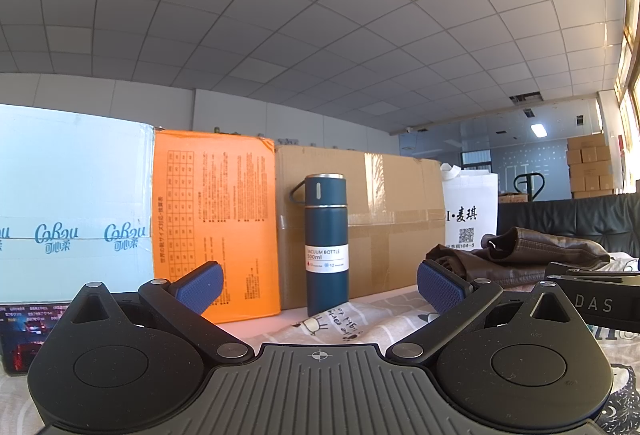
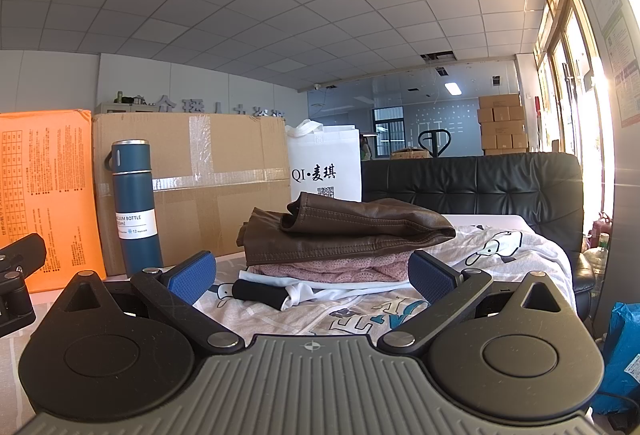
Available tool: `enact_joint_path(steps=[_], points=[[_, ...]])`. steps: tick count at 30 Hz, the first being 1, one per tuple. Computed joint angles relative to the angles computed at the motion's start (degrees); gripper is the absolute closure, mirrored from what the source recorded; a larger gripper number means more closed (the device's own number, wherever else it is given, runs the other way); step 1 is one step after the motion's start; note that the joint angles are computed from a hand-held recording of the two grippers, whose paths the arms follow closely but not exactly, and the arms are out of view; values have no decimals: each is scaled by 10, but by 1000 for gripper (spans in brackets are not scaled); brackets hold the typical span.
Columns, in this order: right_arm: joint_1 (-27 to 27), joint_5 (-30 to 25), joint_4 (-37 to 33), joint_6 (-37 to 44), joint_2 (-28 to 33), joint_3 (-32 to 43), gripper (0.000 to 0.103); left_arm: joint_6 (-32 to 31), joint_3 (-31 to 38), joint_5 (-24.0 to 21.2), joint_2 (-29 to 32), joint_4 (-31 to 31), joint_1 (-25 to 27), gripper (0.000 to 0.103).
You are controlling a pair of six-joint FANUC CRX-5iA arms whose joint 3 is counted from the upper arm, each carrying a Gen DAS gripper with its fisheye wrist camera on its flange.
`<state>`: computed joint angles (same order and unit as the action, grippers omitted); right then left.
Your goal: Fold clothes
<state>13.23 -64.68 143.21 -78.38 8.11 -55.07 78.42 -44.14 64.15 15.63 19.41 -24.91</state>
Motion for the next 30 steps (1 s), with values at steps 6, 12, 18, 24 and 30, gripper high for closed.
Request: enact_joint_path(steps=[6, 12, 18, 24, 30], points=[[0, 0, -1, 0, 0, 0, 0, 3, 0, -2, -1, -3, 1, 0], [2, 0, -3, 1, 0, 0, 0, 4, 2, -2, 0, -6, 3, 0], [3, 1, -5, 3, 1, 0, 0, 6, 3, -5, 0, -9, 4, 0], [4, 2, -6, 4, 0, 1, 0, 9, 2, -6, -1, -12, 5, 0], [4, 3, -6, 5, 0, 1, 0, 10, 2, -6, -1, -13, 5, 0]])
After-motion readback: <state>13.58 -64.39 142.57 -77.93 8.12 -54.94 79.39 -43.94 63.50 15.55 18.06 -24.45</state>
